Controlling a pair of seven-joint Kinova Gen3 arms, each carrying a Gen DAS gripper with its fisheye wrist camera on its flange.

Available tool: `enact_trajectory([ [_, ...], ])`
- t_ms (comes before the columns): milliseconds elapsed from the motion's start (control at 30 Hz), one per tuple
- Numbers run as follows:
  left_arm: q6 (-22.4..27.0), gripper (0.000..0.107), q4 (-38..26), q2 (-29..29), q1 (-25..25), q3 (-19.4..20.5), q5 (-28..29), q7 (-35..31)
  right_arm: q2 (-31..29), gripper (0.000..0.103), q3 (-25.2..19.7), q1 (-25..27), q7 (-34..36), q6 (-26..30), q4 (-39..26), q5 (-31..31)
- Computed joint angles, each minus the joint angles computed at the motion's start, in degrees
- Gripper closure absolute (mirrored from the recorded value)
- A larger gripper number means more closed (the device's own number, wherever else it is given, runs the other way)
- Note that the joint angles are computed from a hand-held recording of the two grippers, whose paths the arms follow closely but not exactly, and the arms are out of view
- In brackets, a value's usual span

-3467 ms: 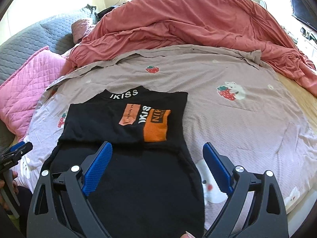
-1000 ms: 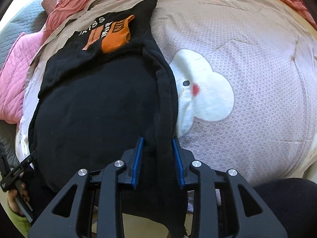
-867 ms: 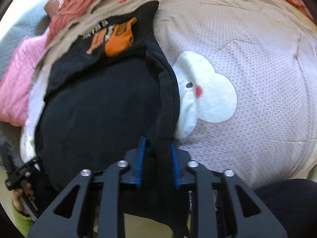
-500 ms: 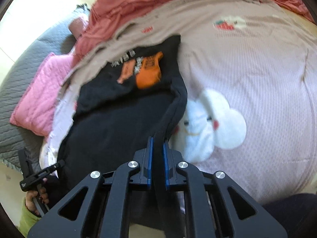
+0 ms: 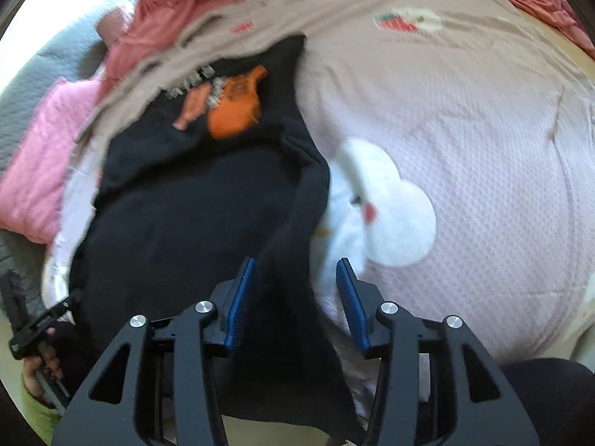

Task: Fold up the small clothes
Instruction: 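Lift the hem with both tools and fold it over toward the collar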

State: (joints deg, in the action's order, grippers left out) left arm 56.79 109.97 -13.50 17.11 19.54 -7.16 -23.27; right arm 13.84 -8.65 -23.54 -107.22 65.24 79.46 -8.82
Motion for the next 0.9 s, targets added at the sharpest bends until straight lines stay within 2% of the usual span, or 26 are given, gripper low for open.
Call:
enact_trajectory([
  [67, -0.1, 0.099, 0.0, 0.6, 0.2, -0.2, 0.4, -0.4, 0.5, 0.06, 0.3, 0.5, 0.6, 0.4, -0.1, -1.5],
  [100, 0.1, 0.099, -0.1, 0.9, 0.3, -0.1, 0.2, -0.4, 0.2, 0.069, -0.3, 1.8, 2.1, -0.2, 0.6, -3.6],
  [133, 0.5, 0.101, -0.4, 1.3, 0.4, 0.4, -0.5, 0.0, 0.0, 0.087, -1.9, 4.0, 3.9, -1.2, 1.2, -5.9],
  [167, 0.8, 0.103, -0.6, 1.5, 0.5, 0.8, -1.1, 0.5, -0.3, 0.092, -2.6, 5.1, 5.6, -2.0, 1.8, -7.7],
  [267, 0.8, 0.104, -0.6, 0.2, 0.8, 1.4, -2.9, 2.1, -2.7, 0.094, -1.4, 4.8, 9.8, -5.6, 3.9, -11.0],
  [400, -1.7, 0.104, -0.3, -2.6, 0.1, 1.4, -3.3, 2.5, -4.9, 0.094, -1.1, 6.8, 14.5, -10.4, 6.8, -16.4],
  [600, -4.2, 0.104, -1.1, -5.1, -3.8, 1.4, -3.6, 1.8, -6.4, 0.094, -0.7, 8.3, 20.2, -16.6, 8.5, -21.2],
  [800, -5.6, 0.104, -3.0, -5.0, -7.4, -0.1, -2.9, -0.5, -4.5, 0.094, -0.6, 9.4, 24.2, -20.5, 6.6, -24.0],
  [900, -5.7, 0.104, -4.4, -3.4, -8.7, -0.2, -3.9, -1.3, -2.0, 0.094, -0.8, 9.0, 23.8, -21.1, 3.6, -22.6],
])
